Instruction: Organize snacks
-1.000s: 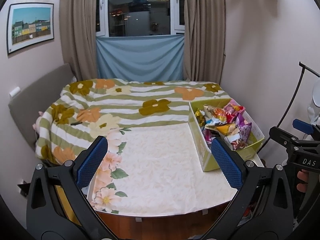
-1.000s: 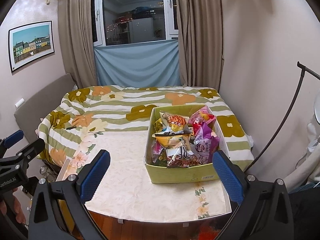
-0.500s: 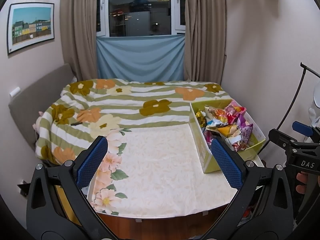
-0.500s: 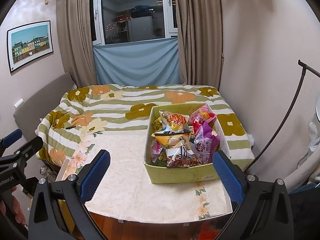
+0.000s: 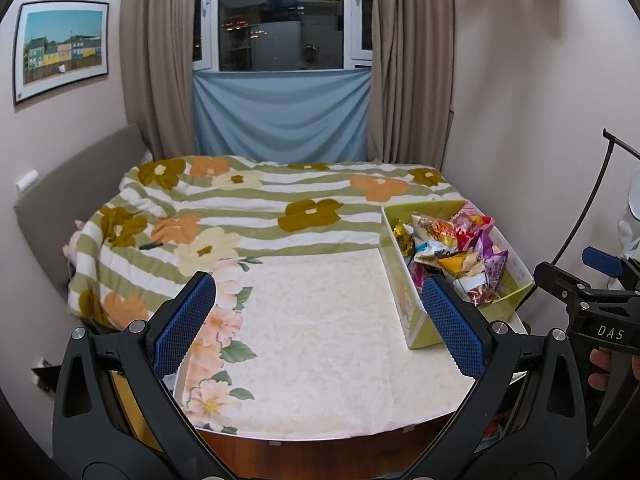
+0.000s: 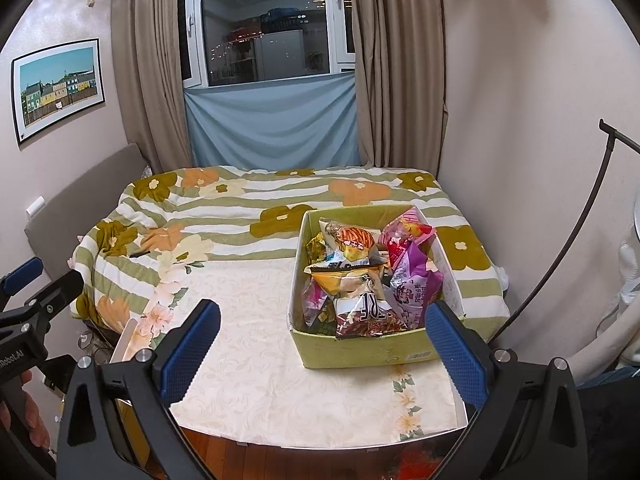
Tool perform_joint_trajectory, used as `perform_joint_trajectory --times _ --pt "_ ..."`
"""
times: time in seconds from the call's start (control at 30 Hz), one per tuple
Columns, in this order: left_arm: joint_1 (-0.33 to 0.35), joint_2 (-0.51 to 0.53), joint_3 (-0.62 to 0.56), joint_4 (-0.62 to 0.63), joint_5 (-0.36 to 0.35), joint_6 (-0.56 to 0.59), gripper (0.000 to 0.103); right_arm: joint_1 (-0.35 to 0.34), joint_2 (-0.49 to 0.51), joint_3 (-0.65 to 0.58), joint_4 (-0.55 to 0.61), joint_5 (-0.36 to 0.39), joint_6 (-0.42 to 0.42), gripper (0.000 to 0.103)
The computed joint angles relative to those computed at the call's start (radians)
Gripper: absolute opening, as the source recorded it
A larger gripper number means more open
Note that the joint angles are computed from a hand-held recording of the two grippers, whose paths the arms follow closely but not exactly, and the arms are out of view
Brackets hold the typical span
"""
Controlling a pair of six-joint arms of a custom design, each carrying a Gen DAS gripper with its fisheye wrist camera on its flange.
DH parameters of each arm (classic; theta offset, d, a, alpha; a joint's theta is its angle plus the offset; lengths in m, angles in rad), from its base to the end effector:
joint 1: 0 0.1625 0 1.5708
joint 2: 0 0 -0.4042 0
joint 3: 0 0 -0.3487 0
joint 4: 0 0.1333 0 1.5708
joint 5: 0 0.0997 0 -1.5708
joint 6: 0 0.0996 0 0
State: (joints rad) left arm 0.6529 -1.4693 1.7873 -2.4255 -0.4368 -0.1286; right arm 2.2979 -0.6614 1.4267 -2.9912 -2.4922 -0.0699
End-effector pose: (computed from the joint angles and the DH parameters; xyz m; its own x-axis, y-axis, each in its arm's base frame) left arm -0.2450 -0.4688 0.4704 -0.7074 -0.0128 -0.7067 0.5969 0.5248 -0.6069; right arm 0.4964 -0.4768 0.1822 -0.7356 -0.0807 0.6726 -0.5799 0.5882 -0.5636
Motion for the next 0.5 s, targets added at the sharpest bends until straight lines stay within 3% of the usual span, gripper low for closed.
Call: perform_joint_trajectory --times 0.33,0.5 --pt "0.008 0.006 -0.001 -0.048 -0.017 0.031 0.102 0.000 0.003 0.001 -0.002 -0.001 0.002 0.102" --pt "0.018 0.028 -0.008 -0.093 0.019 0.077 0.103 -0.003 0.011 0.001 -0.015 -0.003 0.001 0.102"
